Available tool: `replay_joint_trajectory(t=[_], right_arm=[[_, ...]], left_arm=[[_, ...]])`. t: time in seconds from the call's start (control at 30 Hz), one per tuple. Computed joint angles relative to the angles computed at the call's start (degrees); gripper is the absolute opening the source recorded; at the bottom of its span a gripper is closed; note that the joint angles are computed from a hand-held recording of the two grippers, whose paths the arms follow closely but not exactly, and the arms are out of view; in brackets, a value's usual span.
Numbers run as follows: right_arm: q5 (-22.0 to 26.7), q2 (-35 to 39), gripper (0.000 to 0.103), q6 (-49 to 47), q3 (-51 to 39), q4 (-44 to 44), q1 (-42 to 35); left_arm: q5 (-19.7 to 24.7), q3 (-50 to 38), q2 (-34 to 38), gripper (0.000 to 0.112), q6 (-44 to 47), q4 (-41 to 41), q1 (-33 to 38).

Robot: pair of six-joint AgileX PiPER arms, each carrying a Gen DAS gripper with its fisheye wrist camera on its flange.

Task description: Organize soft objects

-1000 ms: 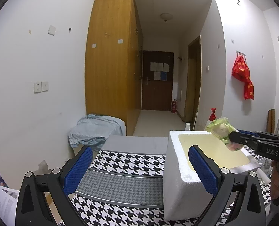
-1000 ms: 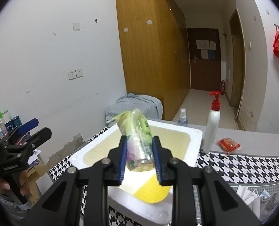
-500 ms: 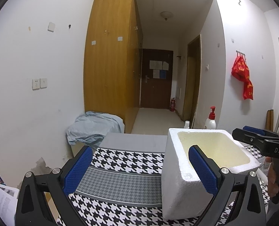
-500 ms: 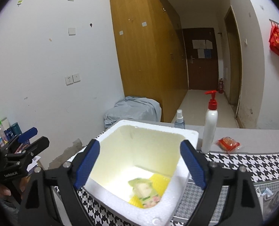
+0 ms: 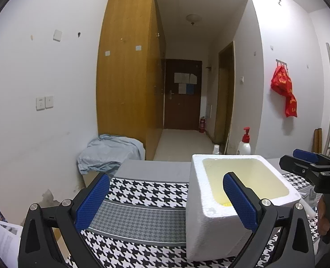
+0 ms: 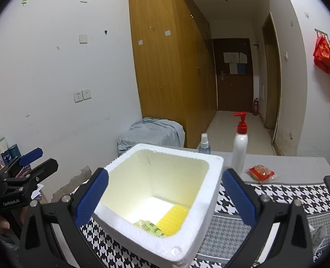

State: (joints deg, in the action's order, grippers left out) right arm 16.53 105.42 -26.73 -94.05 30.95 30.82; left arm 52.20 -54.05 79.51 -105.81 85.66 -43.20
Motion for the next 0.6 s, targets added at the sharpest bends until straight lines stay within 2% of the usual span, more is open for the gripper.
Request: replay_joint_trajectory(t=[0.3, 0.4, 0.6], right_arm=[[-1.68, -3.27, 0.103, -6.09, 4.31, 5.94, -1.52], [-2.37, -4.83, 0.103, -11.17, 6.36, 10.88, -2.55], [-3.84, -7.73, 0.103, -15.82, 10.63, 15.77, -5.0]], left_arm=[[0.99, -1.8, 0.86, 0.102, 1.33, -0.59, -2.8], [1.39, -2.96, 1.4, 0.102, 1.89, -0.52, -3.73], [-0.89, -5.39, 3.43, 0.102, 2.19, -0.32, -4.51]])
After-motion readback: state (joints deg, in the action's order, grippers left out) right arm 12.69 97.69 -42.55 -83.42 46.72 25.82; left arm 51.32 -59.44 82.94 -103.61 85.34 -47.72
